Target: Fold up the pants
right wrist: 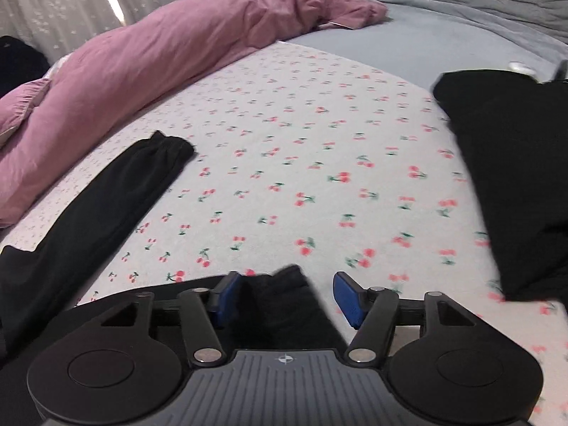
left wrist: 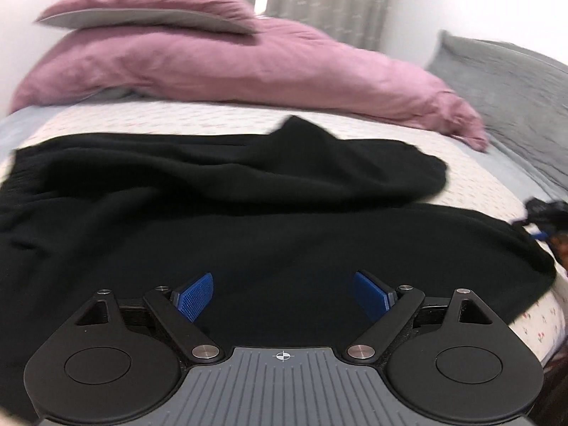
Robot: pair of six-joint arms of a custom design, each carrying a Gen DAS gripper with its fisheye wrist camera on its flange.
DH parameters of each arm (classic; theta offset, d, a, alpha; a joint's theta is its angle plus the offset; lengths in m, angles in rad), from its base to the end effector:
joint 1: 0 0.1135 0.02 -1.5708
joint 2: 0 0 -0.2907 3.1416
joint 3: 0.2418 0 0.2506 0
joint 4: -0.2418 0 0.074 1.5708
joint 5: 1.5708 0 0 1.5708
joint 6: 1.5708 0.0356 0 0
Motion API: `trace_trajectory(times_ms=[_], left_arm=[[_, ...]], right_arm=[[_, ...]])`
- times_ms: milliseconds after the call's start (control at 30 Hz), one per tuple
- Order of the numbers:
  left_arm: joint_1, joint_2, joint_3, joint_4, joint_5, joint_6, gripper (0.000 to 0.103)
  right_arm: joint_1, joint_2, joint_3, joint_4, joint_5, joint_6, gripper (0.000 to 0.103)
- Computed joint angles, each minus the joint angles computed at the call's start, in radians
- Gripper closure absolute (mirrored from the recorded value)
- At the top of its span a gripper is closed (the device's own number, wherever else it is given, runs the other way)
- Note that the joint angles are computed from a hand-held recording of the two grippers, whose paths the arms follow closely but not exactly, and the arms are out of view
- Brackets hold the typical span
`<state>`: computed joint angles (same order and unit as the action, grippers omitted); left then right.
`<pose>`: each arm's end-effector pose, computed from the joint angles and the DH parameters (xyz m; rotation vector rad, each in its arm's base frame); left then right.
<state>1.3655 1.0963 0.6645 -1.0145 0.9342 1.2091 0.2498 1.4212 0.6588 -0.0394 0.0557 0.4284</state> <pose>0.0576 0.1362 0.2303 -0.1032 2.2050 -0.1792 0.2624 0.0649 0.1976 0.2396 2.3743 0.2585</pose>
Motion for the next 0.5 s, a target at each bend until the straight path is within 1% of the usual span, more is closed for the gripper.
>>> trace_trajectory(times_ms=[33,67,100,200,300,333,400,433,467,500], left_arm=[[-0.032,-0.009,-0.037,0.032,0.004,-0.005,0.015],[-0.041,-0.028,-0.068,0.033,0.005,0.011,0.015],[-0.073,-0.041,-0.095,0.07,-0.002,-0.013,0.015],[-0.09,-0.038,-0.163,0.134,-0.014,0.032,0.012],[-0.095,-0.098,-0.199,0.157,-0.025,0.097,0.01],[-0.103,-0.117,-0.201,0.156,-0.033,0.1,0.01],[-0.108,-0.1,-0.167,0.111,-0.045,0.111,0.01],[-0.115,-0.08,-0.144,0.092,-0.051,0.107,0.01],[-0.117,-0.061,-0.122,0.079,-0.053,0.104,0.01],[-0.123,-0.047,-0.1,0.075,-0.052,0.091,0.01]], right_arm=[[0.011,0.002,-0.009,0.02,0.008,-0.034,0.072],[0.023,0.0,-0.019,0.037,0.026,-0.058,0.074],[0.032,-0.009,-0.028,0.05,0.041,-0.07,0.075],[0.025,-0.043,-0.054,0.1,0.085,-0.077,0.076],[-0.002,0.038,-0.002,0.07,0.077,-0.057,0.078],[0.012,0.05,-0.002,0.076,0.098,-0.069,0.077],[0.049,0.046,0.021,0.034,0.154,-0.086,0.075],[0.057,0.041,0.036,0.008,0.165,-0.076,0.065],[0.062,0.036,0.047,-0.006,0.174,-0.065,0.052],[0.067,0.028,0.056,-0.013,0.185,-0.056,0.046]])
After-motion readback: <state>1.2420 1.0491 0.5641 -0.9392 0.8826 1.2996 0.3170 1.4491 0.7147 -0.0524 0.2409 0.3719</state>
